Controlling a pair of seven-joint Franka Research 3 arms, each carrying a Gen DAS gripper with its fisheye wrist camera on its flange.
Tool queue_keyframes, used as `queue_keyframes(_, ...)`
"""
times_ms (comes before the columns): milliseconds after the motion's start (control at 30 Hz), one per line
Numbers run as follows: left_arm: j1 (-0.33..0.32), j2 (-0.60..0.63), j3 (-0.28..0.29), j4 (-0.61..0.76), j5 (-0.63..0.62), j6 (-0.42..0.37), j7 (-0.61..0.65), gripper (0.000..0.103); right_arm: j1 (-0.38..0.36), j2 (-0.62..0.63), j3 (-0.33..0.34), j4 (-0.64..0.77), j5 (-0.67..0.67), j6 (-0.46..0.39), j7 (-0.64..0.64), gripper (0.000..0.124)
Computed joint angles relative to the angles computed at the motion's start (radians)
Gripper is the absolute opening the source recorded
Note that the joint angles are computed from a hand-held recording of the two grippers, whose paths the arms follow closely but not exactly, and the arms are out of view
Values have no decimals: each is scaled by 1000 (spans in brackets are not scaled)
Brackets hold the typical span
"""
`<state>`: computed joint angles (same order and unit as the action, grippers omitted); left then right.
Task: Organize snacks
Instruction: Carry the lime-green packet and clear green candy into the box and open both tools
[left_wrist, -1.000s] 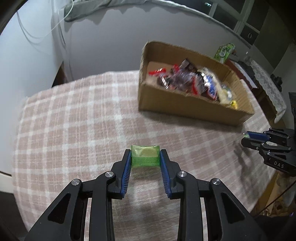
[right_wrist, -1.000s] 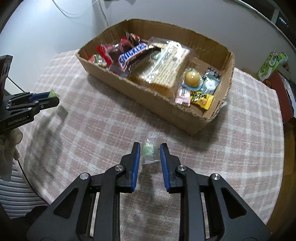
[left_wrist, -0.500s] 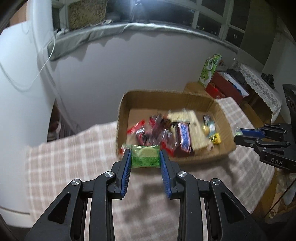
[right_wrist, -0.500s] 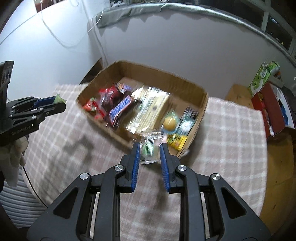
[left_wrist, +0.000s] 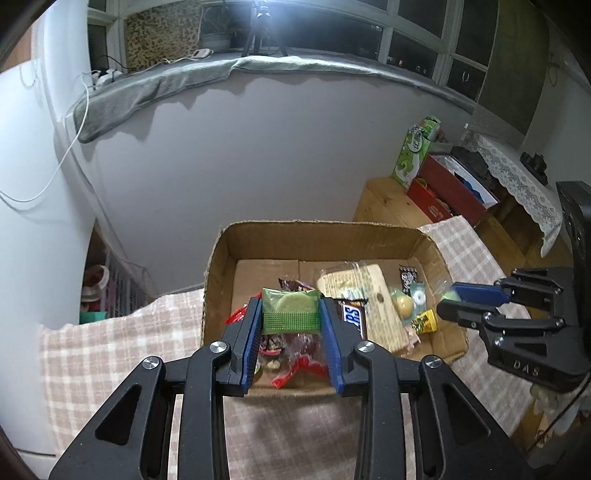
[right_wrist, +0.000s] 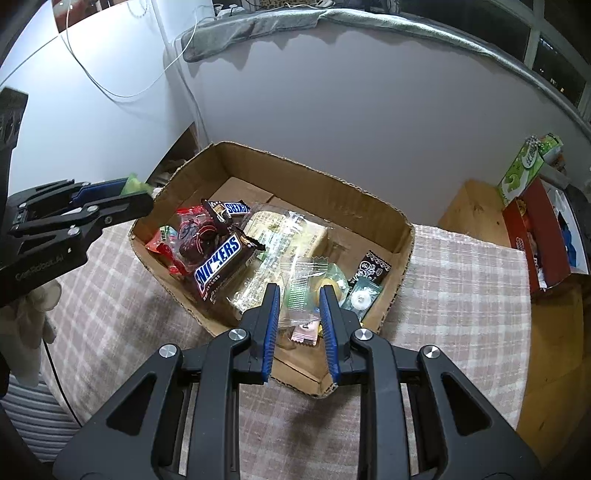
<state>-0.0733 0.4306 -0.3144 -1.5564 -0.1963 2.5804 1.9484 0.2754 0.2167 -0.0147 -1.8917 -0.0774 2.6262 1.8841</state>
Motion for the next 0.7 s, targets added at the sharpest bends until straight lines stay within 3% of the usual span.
queue_keyframes(67, -7, 11, 6, 17, 12, -9, -11, 35, 2, 4, -2, 5, -5, 0, 5, 29)
queue_keyframes(133, -14, 7, 14, 10, 29, 6, -24, 44, 4, 4, -5, 4, -13, 11, 13, 56)
queue_keyframes(167, -17, 5, 18, 7, 37, 13, -33, 49, 5, 2, -7, 4, -18, 15, 17, 61)
queue_keyframes(700, 25, -110, 4, -127, -46, 59, -25, 49, -1, -79, 5, -83, -29, 50, 76, 62)
